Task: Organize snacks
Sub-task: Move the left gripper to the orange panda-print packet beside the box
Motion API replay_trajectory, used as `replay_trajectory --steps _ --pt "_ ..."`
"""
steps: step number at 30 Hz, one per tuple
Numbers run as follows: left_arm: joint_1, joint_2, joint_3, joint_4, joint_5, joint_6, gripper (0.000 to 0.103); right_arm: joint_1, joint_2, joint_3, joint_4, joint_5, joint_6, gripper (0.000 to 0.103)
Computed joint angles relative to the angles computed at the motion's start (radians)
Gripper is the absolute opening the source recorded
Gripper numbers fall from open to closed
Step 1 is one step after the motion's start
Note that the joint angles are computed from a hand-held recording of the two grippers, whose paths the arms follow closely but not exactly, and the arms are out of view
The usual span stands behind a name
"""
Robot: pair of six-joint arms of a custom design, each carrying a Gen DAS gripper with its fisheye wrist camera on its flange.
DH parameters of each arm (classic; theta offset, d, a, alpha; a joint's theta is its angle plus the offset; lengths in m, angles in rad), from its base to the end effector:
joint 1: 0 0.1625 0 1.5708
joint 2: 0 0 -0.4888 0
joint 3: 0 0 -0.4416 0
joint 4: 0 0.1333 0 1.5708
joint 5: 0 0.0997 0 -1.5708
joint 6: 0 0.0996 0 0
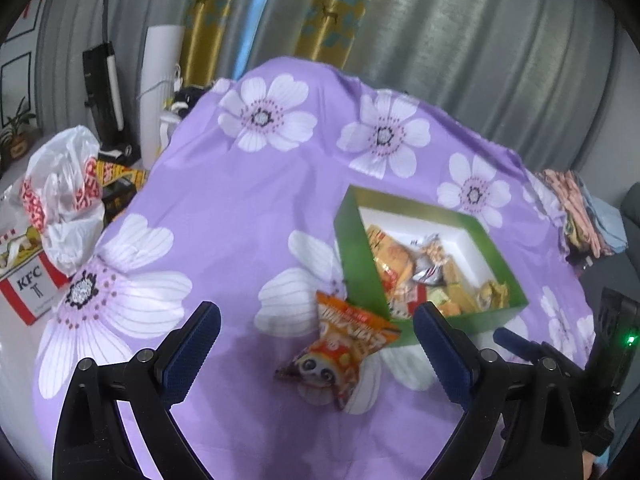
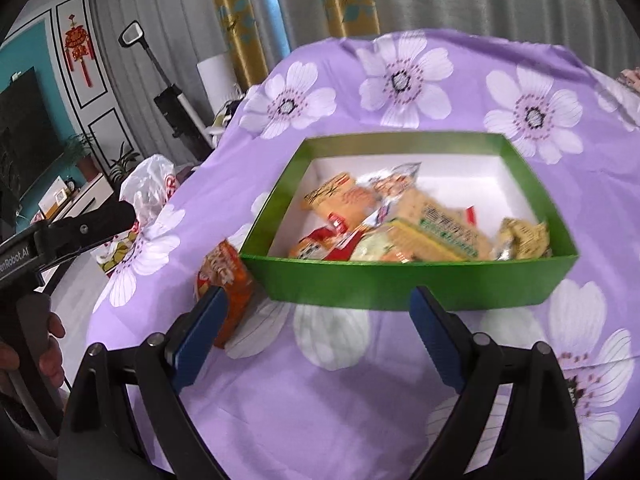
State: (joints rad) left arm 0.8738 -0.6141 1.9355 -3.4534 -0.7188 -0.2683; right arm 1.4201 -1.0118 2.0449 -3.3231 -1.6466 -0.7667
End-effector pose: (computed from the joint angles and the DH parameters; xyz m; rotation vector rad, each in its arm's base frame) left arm -0.2433 -0.6151 0.0138 0.2039 2.4133 -1.1188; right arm 0.0304 -0.6376 0.1886 0.7623 -2.5199 0.8431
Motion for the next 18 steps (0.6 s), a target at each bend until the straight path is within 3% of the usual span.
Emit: replay_trajectory --steps 7,18 --pt "0.03 -0.02 0.017 0.022 -0.085 -0.02 0.097 -0.003 0.009 0.01 0.024 0.01 0.03 0.093" --pt "0.08 -0.035 0.021 0.063 -0.157 -0.043 0.097 0.011 0.042 0.01 0.063 -0.022 0.006 0.093"
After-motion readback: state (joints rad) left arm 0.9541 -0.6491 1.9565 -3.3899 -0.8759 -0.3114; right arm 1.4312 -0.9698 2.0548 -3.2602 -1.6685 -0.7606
